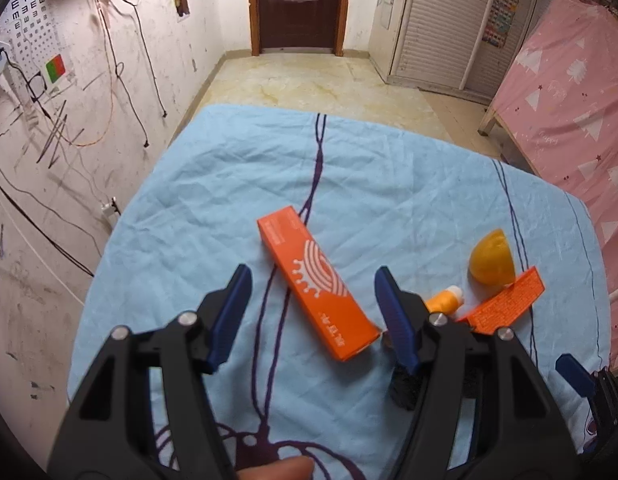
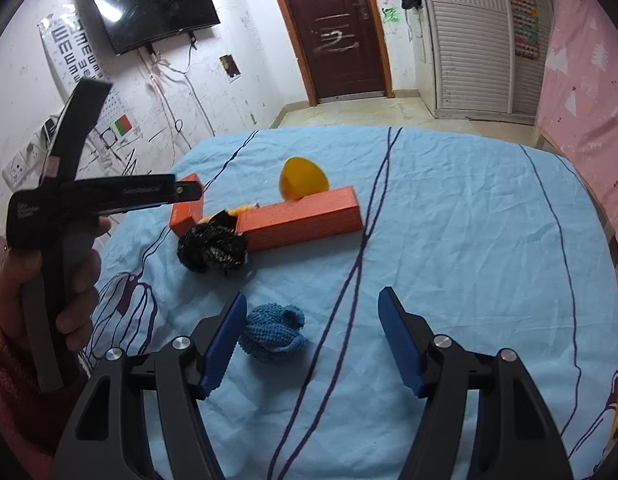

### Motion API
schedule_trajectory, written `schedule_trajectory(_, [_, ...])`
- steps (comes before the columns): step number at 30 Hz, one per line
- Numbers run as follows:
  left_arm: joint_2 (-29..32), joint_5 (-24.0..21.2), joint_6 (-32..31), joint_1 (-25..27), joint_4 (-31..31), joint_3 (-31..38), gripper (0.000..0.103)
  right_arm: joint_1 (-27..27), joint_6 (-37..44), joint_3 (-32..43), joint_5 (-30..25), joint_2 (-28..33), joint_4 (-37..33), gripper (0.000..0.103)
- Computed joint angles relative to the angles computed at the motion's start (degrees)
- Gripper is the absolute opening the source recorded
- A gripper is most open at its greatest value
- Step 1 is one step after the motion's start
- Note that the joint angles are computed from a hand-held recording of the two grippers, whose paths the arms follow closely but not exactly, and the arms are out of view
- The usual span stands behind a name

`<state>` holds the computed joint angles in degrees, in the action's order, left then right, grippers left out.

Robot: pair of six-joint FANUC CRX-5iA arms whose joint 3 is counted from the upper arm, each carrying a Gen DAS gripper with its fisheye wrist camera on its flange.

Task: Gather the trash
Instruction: 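Grasp the long orange box with the left tool while the right tool grasps the blue knit ball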

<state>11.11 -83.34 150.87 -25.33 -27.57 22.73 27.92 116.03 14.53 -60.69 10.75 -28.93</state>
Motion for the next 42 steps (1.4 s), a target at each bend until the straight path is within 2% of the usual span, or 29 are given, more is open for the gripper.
schedule_trajectory(8, [1.25, 0.32, -0.39, 1.24, 1.37, 0.24, 0.061, 1.97, 2.55, -0.6, -1.4, -0.13, 1.14, 0.062])
schedule_trajectory(12, [1.45, 0.74, -0.71, 1.89, 2.25, -0.18, 0.049, 3.03, 2.46, -1.2, -0.9, -0.35, 2.41, 0.062])
schedule_trajectory(13, [1.5, 0.8, -0.84, 2.01, 2.41, -0.23, 0.044, 3.17, 2.6, -1.28, -0.85, -0.33, 2.66, 0.058])
schedule_trajectory(15, [1.45, 0.91, -0.94, 1.93, 2.28, -0.37, 0.041, 3.44, 2.79, -1.22, -1.02, -0.26, 2.83, 0.052])
schedule_trajectory(18, [1.4, 0.95, -0.77, 1.7, 2.01, -0.57, 0.025, 3.59, 3.48, -1.14, -1.42, -0.24, 2.52, 0.04])
schedule_trajectory(20, [1.35, 1.21, -0.83, 1.65, 2.07, -0.73, 0.022, 3.76, 4.37, -1.05, -1.99, -0.24, 2.14, 0.03])
schedule_trajectory(21, [1.13, 1.48, -0.72, 1.62, 2.02, -1.04, 0.022, 3.88, 4.49, -1.04, -2.22, -0.28, 1.98, 0.023])
schedule_trajectory(23, [0.8, 1.84, -0.72, 1.63, 2.04, -1.44, 0.022, 4.23, 4.47, -1.27, -2.24, -0.49, 2.02, 0.02])
schedule_trajectory(27, [-1.08, 3.72, 0.27, 1.87, 2.81, -3.43, 0.022, 3.99, 3.9, -1.5, -1.42, -0.79, 2.02, 0.019])
schedule_trajectory(31, [-2.39, 3.33, 0.66, 1.16, 1.68, -3.34, 0.022, 2.36, 3.48, -0.71, -1.05, -0.96, 0.92, 0.019])
schedule_trajectory(37, [-2.14, 0.4, 1.26, -2.57, -2.53, 0.52, 0.022, -1.47, 3.42, 0.96, -1.07, -1.23, -1.69, 0.019])
schedule_trajectory(42, [0.29, -1.36, -0.63, -5.55, -4.81, 6.0, 0.022, -5.39, 3.56, 2.17, -0.92, -1.47, -4.16, 0.019])
